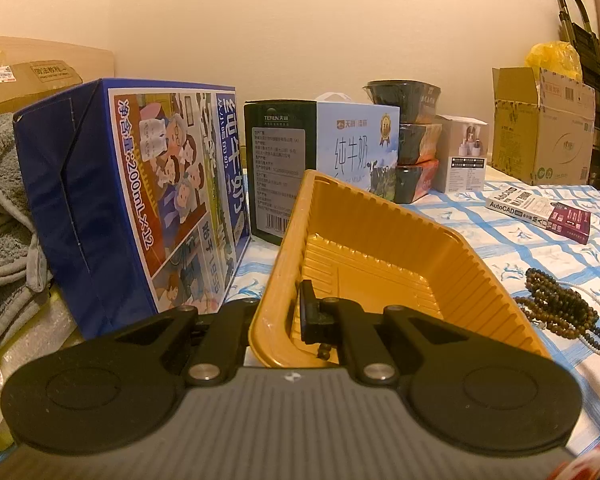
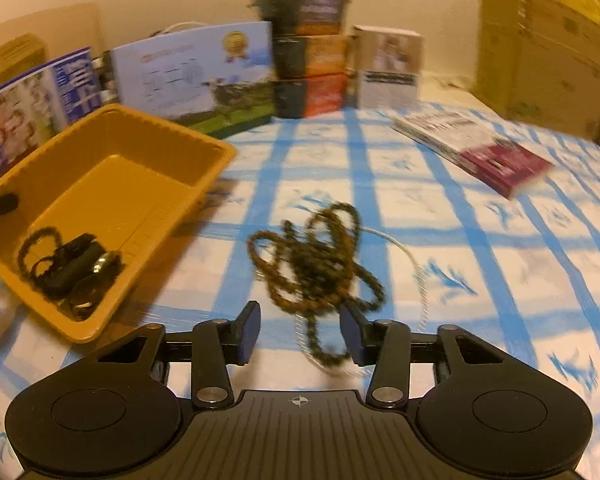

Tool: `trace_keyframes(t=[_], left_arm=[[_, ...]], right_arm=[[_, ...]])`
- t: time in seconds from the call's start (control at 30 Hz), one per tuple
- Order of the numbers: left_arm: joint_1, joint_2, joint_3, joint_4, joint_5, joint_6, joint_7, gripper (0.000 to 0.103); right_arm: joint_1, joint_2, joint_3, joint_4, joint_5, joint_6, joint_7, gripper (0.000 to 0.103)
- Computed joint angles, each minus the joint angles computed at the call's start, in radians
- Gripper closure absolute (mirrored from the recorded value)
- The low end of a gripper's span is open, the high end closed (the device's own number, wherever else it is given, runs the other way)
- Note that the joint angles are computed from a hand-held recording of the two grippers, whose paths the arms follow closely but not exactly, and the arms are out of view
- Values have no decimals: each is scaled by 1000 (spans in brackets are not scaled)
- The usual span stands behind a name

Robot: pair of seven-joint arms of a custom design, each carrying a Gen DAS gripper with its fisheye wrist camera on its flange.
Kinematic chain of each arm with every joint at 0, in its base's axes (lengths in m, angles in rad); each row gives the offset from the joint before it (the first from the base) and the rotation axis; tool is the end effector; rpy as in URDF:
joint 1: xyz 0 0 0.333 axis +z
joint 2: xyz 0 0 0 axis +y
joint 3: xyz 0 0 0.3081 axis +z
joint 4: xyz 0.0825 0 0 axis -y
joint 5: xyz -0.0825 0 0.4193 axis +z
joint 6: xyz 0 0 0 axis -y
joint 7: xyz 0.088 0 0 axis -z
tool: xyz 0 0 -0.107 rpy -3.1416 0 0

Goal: Organize jewelry

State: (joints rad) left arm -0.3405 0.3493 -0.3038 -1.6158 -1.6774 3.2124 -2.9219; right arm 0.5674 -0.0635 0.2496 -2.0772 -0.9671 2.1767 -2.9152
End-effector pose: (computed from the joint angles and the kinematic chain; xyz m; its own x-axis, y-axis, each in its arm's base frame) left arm 0.6214 -0.3162 0.4611 -0.5683 -0.8223 -0.0285 -0.2992 0.2388 -0.9238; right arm 0.4242 0.4089 0.4634 -0.4011 -0.9104 -0.1013 -0.5723 0.3354 -0.7483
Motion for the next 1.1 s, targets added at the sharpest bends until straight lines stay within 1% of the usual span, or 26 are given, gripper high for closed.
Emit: trace_keyframes(t=[0.07,0.23,0.4,0.57,0.63,0.8,0.9,1.03,1.1], left_arm=[[0,0,0,0,0,-1,0,95],[1,0,-1,-1,2,0,-3,96],[1,-1,-1,-2,7,-1,-8,95],[10,2,-12,-1,17,1,-13,95],[11,2,-13,-1,16,1,-13,95],[10,5,-10,2,13,-5,-8,95],[14,7,-14,4,18,-4,-11,95],[19,7,-20,2,24,-4,-16,95],[21,7,-22,3,21,-3,-12,95]], right_arm=[[-9,17,-11,7,-6,55,-11,72],[-19,83,-37,52,0,138,-24,74],[-26,129,-70,73,19,205,19,74],[-23,145,-89,82,-19,183,84,74],[-22,156,-91,98,-20,164,58,74],[-7,197,-97,143,-31,115,-63,74],[0,202,-104,140,-47,119,-95,74],[0,195,-110,120,-71,146,-115,74],[-4,189,-112,110,-77,163,-128,78]])
